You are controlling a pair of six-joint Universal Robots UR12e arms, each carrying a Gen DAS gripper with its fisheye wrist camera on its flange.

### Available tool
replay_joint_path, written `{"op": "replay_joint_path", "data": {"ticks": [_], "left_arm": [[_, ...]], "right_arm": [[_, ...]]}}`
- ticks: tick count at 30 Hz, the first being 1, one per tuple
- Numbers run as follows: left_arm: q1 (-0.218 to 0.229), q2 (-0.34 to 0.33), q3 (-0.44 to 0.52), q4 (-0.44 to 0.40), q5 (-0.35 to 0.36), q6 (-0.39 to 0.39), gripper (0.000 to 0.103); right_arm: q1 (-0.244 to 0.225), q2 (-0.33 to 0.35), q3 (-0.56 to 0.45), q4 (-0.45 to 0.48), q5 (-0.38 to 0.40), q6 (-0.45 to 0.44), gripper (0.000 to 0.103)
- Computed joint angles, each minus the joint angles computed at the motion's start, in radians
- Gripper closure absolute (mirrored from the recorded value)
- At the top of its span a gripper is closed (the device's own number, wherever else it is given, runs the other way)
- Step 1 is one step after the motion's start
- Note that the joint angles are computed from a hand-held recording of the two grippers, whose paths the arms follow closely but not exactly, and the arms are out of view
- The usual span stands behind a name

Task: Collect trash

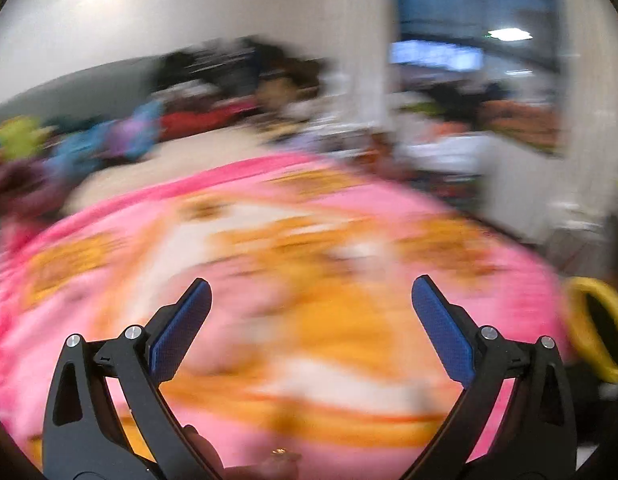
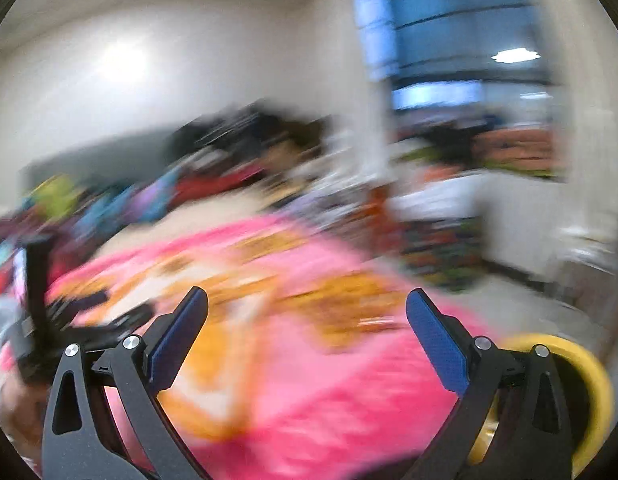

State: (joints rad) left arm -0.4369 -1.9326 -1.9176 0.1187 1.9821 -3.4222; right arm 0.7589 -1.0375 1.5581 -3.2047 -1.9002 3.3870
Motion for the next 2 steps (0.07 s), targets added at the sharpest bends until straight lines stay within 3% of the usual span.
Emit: {"op": "replay_joint_path", "data": {"ticks": [2], "left_arm": [[0.053, 0.026, -0.039, -0.086, 0.096, -0.077, 0.011]], "right_arm": [[-0.004, 0.099, -0.175, 0.197, 0.209, -0.026, 0.006]]}}
